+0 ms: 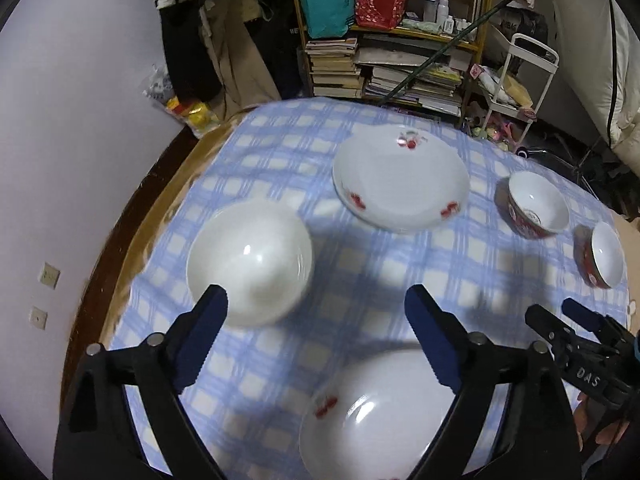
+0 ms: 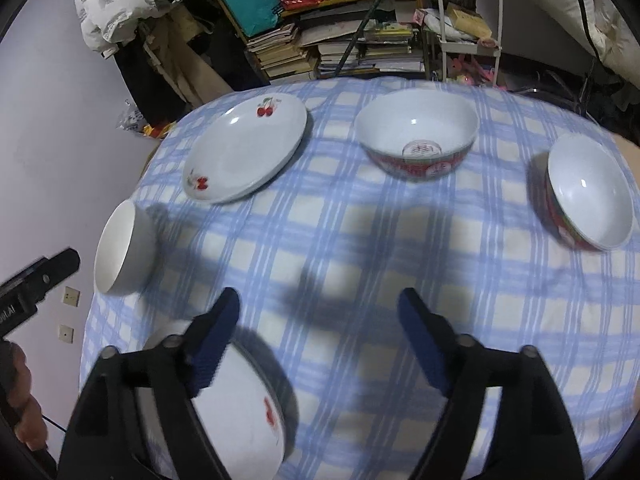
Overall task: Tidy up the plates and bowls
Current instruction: 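Move both open grippers over the table toward another cherry plate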
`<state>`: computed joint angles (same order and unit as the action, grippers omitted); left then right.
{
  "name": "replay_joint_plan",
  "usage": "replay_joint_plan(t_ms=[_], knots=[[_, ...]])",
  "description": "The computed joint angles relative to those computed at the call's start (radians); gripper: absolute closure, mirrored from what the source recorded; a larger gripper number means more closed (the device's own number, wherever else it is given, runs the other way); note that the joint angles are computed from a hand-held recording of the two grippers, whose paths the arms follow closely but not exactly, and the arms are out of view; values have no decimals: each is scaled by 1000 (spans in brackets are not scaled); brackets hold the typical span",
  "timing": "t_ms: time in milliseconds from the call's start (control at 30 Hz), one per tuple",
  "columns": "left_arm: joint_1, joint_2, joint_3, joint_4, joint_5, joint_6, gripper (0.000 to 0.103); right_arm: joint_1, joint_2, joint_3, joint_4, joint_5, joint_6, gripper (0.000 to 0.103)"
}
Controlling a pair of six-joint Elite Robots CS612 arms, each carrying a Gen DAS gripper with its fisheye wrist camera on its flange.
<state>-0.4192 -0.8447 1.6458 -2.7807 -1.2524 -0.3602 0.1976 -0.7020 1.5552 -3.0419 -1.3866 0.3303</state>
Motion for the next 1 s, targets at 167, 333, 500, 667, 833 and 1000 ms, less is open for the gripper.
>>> replay_joint_plan(t_ms=[167,333,500,667,833,1000], knots=[[25,45,-88,42,-34,14,13,-5,28,-72,40,-5,-54,3],[45,96,-172,82,-39,33,13,-8,58,-167,127,-22,-93,3],[54,156,-267,140,27,90,13,-16,86,-245,149,8,-107,3],[86,209,-350,183,-56,67,13,-16,123,-319,138,34,-92,3],[110,247,-403,194,-172,65,24,-3,162,-400,202,5,-109,14],[118,282,-458,231,-210,66,24,5,207,-483,303,-7,-154,38]])
